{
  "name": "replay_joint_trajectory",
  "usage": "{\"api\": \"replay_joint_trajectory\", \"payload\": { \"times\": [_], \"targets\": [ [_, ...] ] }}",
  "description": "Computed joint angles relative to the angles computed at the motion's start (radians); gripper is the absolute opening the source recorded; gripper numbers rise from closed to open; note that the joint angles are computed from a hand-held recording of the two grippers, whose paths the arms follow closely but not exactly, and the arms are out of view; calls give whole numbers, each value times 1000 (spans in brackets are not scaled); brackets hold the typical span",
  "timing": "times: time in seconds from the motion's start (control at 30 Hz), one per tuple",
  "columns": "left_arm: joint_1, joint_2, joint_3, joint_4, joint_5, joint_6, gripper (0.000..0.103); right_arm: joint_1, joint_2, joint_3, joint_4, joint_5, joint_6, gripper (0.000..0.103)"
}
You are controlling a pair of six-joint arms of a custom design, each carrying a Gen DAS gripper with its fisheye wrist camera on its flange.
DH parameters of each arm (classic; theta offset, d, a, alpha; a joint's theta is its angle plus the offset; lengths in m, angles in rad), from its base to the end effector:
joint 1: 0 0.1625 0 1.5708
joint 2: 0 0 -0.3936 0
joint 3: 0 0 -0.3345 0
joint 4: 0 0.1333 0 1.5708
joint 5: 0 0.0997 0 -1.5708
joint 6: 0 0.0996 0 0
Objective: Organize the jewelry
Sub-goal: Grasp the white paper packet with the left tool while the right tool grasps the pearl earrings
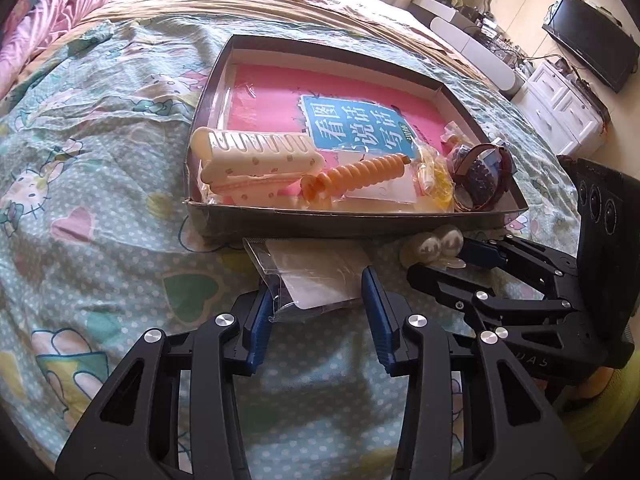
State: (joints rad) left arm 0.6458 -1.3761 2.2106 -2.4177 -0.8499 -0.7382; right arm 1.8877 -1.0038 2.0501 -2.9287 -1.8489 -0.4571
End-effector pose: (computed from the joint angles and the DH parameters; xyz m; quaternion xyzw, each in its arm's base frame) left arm -0.2008 -0.4005 0.2272 0.0851 0.9318 -0.2645 0.2333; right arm 0.2575 -0.4451 0.1444 0.3493 -0.9141 0.1437 0.1474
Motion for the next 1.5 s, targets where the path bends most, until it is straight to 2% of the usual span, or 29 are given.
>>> {"api": "replay_joint_trajectory", "payload": {
  "times": [0.17, 0.37, 0.53, 0.57, 1.03, 1.3, 1.5],
  "targets": [
    [-8, -1, 4, -11, 8, 0, 28, -7, -37, 16, 4, 21, -5, 48],
    [-36, -8, 10, -30, 21, 8, 18, -7, -105, 43, 0, 28, -6, 48],
    [-76, -16, 16, -45, 32, 23, 13, -1, -142, 54, -11, 32, -17, 48],
    [-86, -18, 18, -50, 39, 25, 9, -2, -149, 56, -11, 32, -19, 48],
    [-176, -70, 14, -30, 137, -1, 9, -1, -204, 71, -14, 43, -20, 48],
    [-178, -86, 4, -58, 197, -7, 9, 8, -218, 66, -57, 29, -40, 48],
    [-164, -57, -13, -138, 189, 46, 9, 5, -225, 59, -111, -1, -54, 48]
  ]
}}
